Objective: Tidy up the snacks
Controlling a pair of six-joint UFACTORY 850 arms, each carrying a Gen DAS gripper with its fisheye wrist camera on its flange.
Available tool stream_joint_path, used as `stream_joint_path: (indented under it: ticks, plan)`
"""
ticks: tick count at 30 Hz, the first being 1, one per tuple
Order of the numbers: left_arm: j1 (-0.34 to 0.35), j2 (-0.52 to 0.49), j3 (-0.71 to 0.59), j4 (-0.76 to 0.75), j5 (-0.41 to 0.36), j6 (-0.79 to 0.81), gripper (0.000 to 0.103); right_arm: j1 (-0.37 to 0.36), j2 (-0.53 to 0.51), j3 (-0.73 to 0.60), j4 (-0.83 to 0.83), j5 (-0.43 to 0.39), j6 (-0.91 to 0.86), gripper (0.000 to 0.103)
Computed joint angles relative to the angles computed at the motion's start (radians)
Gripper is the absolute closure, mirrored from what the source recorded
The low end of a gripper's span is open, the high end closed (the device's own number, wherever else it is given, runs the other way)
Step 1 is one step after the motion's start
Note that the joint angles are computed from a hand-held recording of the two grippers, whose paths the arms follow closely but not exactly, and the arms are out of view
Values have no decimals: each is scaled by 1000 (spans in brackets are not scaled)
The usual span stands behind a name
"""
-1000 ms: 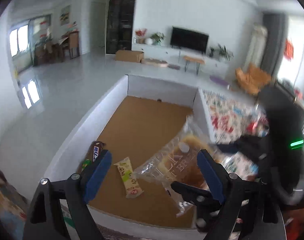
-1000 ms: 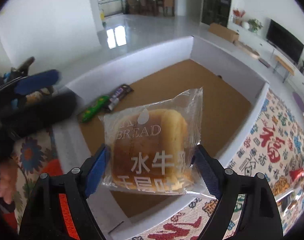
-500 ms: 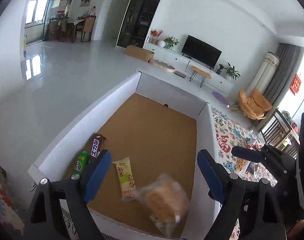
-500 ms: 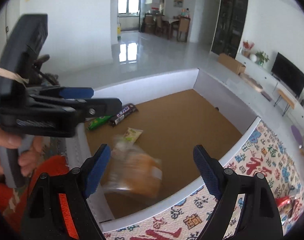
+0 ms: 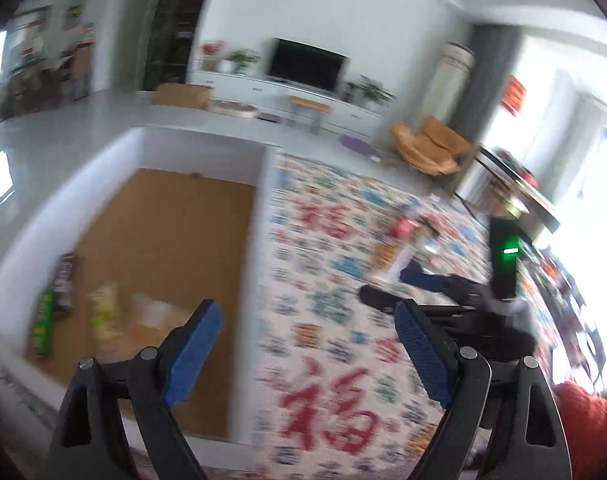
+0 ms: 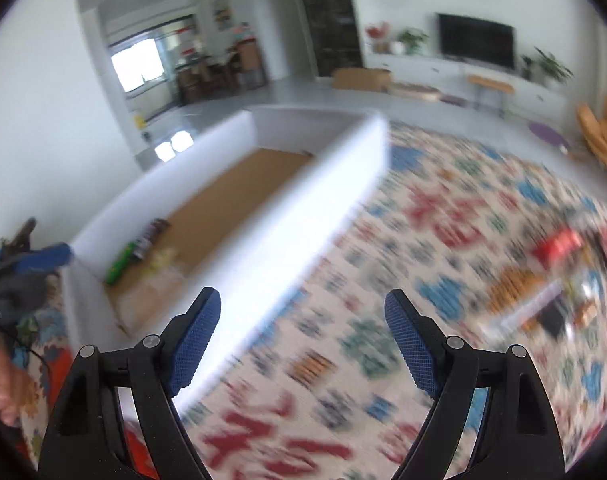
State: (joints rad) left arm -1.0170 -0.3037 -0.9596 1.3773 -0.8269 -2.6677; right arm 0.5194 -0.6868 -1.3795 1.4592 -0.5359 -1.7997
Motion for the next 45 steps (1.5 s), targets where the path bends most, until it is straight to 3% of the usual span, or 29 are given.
stream_joint_path:
  ticks: [2,5,8,12,14,17,19,23,29,32,45]
  plan:
    - [16,-84,-99,71,85,47,3,-66,-6,41,69,55,-77,16]
    - [48,-210,-239,91,191,129,2,-164,-2,103,192,156,-221,16]
    - [93,-378,-416,-55,276,321,2,-252,-8,129,327,230,-370,16]
    - [132,-569,-629,-231,265,521,2,-340,-14,146,541,250,-554,16]
    - [143,-633,-713,-279,231,604,2,-376,-29,132,558,241,-532,16]
    - [163,-712,-826,-380,159,762,2,-418,-53,98,423,195,-321,16]
    - [177,-740,-860,-416,135,803,2,-423,-66,79,379,192,-249,16]
    - [190,-757,-869,-420,125,788,0,-402,-78,70,420,228,-296,15]
    - [193,-756,-865,-414,129,786,0,-361,-79,82,689,335,-606,13]
    - [192,-759,-871,-417,126,789,0,-370,-83,77,622,322,-536,13]
    - [191,-759,-872,-419,124,791,0,-370,-83,78,639,325,-557,13]
